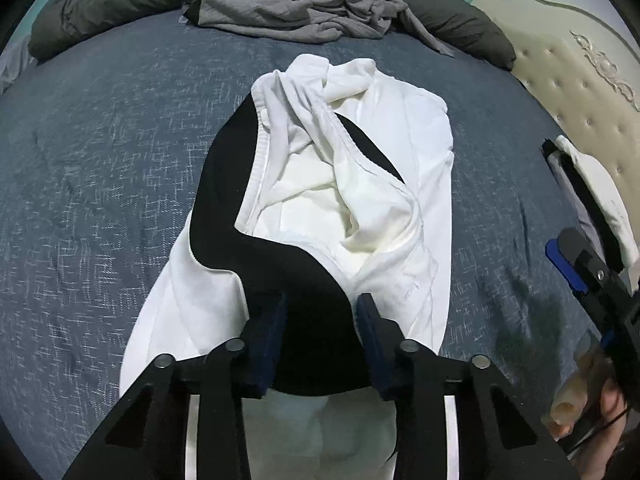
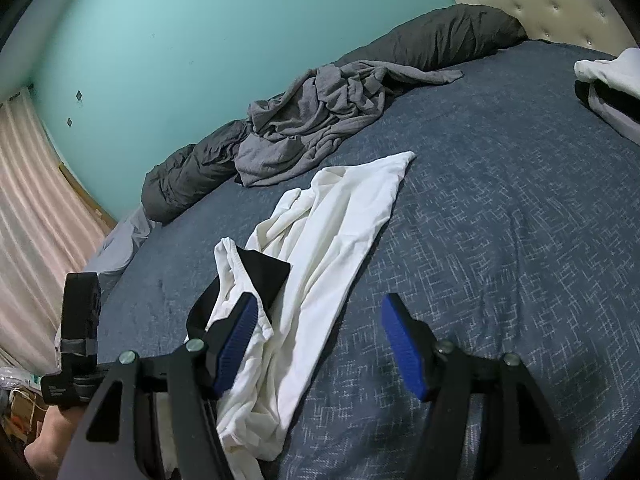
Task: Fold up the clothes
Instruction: 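Move the left tool to the white shorts' waistband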
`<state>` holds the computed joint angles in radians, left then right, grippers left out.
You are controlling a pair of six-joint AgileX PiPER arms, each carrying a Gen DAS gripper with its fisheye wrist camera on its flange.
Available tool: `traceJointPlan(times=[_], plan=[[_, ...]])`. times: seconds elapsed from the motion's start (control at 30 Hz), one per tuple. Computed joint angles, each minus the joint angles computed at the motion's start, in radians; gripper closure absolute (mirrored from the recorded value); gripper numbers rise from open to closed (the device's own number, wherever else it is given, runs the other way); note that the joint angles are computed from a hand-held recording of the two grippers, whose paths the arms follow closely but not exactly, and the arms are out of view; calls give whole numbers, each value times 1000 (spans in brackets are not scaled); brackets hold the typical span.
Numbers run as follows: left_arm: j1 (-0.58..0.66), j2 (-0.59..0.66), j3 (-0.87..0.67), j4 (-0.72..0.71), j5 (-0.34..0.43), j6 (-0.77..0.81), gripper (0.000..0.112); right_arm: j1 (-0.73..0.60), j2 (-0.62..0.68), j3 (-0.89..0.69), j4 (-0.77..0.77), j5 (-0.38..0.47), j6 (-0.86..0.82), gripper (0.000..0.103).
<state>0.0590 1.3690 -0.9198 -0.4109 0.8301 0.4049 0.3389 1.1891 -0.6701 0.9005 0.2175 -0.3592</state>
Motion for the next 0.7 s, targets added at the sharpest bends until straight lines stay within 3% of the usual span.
traceJointPlan(times=[0.1, 0.33, 0.53, 0.7], plan=[[35, -11, 5, -24, 18, 37, 82, -13, 2, 4, 58, 5, -49, 38], [126, -92, 30, -43, 67, 125, 95, -8, 9, 4, 35, 0, -22, 38], [365, -159, 35, -86, 172, 303, 95, 0, 15, 0, -3, -2, 18, 38], [512, -130, 27, -73, 175, 372, 95, 30, 42, -18, -71, -4, 74, 38]])
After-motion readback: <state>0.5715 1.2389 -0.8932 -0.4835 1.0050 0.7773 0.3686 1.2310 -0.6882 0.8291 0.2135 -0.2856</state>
